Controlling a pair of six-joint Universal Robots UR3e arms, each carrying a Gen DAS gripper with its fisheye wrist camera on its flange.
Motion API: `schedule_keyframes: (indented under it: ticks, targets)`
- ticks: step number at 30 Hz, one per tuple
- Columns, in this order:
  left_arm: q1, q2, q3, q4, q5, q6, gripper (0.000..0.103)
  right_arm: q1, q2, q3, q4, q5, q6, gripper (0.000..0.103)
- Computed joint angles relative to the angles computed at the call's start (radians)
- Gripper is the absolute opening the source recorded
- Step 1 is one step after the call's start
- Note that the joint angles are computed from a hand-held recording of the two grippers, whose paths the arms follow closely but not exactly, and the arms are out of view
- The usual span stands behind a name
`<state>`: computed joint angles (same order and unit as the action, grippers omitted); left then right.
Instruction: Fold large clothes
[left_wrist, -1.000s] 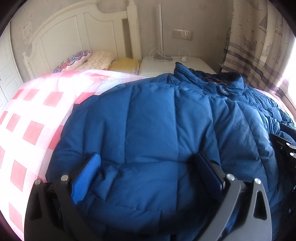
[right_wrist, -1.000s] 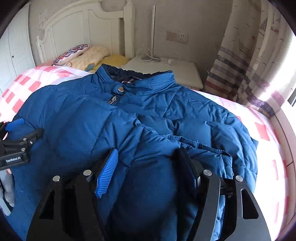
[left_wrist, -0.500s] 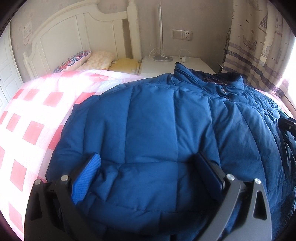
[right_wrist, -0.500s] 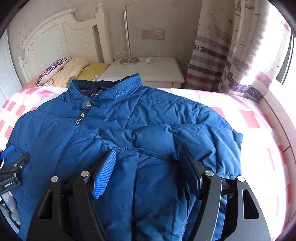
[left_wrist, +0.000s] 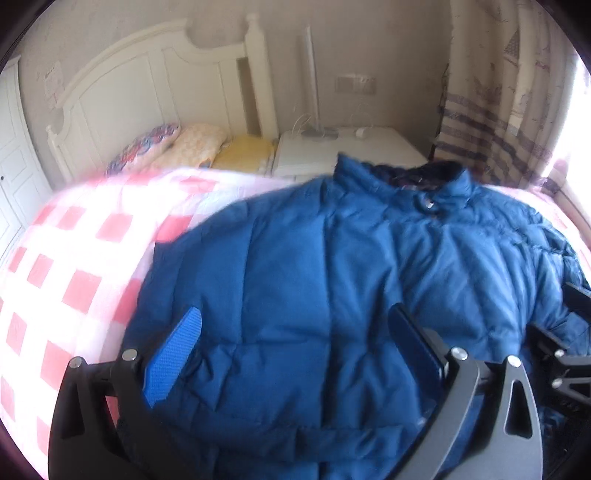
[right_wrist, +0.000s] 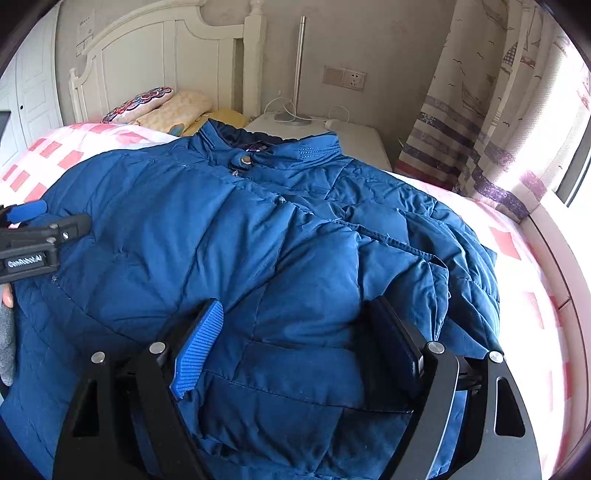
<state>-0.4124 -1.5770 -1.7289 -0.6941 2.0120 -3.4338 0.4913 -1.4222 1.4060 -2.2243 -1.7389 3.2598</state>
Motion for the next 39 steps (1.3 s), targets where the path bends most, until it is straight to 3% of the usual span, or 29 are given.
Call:
schedule_keyframes:
  ticks: [3, 6, 8, 12, 17, 22, 24, 27, 29, 34, 35, 37, 39]
  targets:
    - [0.011, -0.111, 0.174, -0.079, 0.009, 0.054, 0.101, 0.018, 0.011, -0.012, 0.006, -0.030, -0.001, 0.079]
    - [0.113, -0.235, 0.294, -0.210, -0.090, 0.043, 0.102, 0.015, 0.011, -0.012, 0.006, -0.026, -0.002, 0.079]
    - [0.169, -0.233, 0.238, -0.155, -0.187, 0.056, 0.102, 0.011, 0.007, -0.006, 0.000, -0.013, -0.003, 0.080]
    - [0.125, -0.261, 0.255, -0.145, -0.103, 0.051, 0.102, 0.003, 0.004, -0.002, 0.000, 0.005, -0.001, 0.080]
    - [0.140, -0.248, 0.240, -0.134, -0.129, 0.039, 0.102, -0.017, -0.008, 0.009, 0.000, 0.040, 0.002, 0.081]
    - [0.117, -0.051, 0.062, -0.054, -0.092, -0.047, 0.101, -0.029, -0.016, 0.018, -0.002, 0.059, -0.001, 0.082]
    - [0.082, 0.064, -0.029, -0.029, -0.103, -0.062, 0.101, -0.060, -0.046, 0.049, -0.019, 0.113, -0.003, 0.082]
    - [-0.028, 0.153, -0.118, -0.016, -0.068, -0.042, 0.101, -0.021, -0.085, 0.026, 0.041, 0.062, 0.051, 0.081]
    - [-0.110, 0.119, -0.128, -0.034, -0.010, -0.038, 0.101, 0.052, -0.110, 0.009, 0.051, 0.004, 0.067, 0.082]
    - [-0.136, 0.059, -0.151, -0.022, 0.006, -0.042, 0.102, 0.198, -0.026, -0.053, 0.148, -0.126, 0.059, 0.088]
    - [-0.129, 0.052, -0.153, -0.021, -0.001, -0.033, 0.102, 0.214, -0.015, -0.024, 0.112, -0.154, 0.048, 0.089]
    - [-0.118, 0.068, -0.166, -0.020, -0.016, -0.031, 0.102, 0.208, -0.022, 0.002, 0.082, -0.146, 0.040, 0.090]
    - [-0.147, 0.086, -0.168, -0.048, 0.036, -0.059, 0.102, 0.189, -0.041, -0.009, 0.114, -0.113, 0.042, 0.089]
